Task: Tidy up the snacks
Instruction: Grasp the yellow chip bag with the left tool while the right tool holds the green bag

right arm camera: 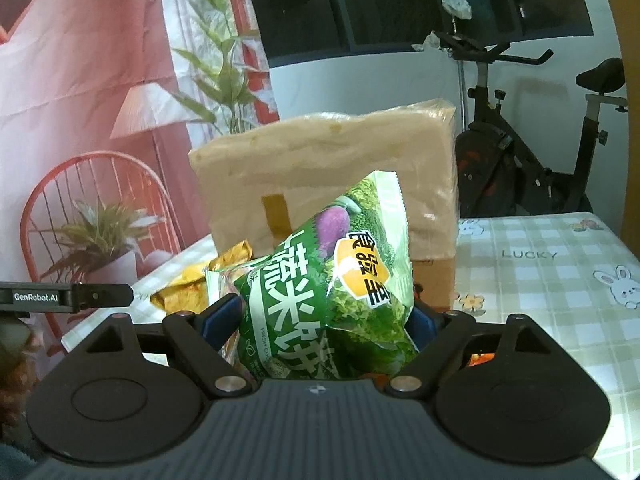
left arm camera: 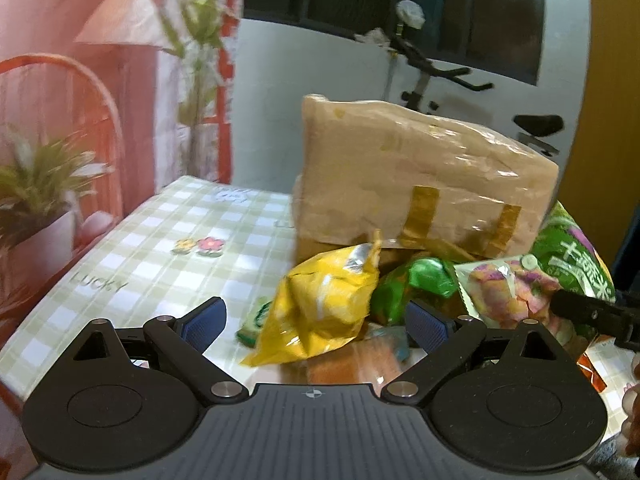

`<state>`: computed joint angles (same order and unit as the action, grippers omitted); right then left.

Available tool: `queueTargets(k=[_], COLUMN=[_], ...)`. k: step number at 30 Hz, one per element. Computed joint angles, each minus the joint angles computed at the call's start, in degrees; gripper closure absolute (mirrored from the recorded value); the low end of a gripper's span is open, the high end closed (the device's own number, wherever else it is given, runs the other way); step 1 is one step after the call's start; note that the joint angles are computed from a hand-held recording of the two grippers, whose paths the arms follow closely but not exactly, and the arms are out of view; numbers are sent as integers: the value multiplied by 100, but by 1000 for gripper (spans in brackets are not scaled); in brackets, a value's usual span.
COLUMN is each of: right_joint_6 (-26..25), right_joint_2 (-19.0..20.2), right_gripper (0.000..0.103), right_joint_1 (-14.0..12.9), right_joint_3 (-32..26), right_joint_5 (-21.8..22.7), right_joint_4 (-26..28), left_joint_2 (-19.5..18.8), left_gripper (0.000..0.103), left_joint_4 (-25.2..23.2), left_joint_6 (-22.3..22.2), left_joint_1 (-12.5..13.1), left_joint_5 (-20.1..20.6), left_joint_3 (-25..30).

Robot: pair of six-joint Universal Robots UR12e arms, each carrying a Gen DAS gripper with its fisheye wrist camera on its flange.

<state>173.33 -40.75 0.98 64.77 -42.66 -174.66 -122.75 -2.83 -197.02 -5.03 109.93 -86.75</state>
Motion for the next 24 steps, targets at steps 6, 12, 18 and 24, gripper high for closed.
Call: queueTargets(k=[6, 12, 18, 24], right_joint_6=[152, 298, 425, 536], right_joint_2=[34, 49, 54, 33], right_gripper=[17, 17, 17, 17], right_joint_1=[-28, -60, -62, -74], right_joint_3=[-58, -47, -47, -10], right_joint_5=[28, 52, 1, -31], right_joint_4=[-107, -181, -260, -502], left_joint_2=[-311, -547, -643, -458], left_gripper=[5, 5, 30, 36], left_joint_4=[-317, -661, -989, -545], left_joint_6=[423, 465, 985, 1050], left_joint_1=[71, 202, 200, 280], left_joint_5=[-278, -385, -217, -490], left_joint_3=[396, 730, 880, 627])
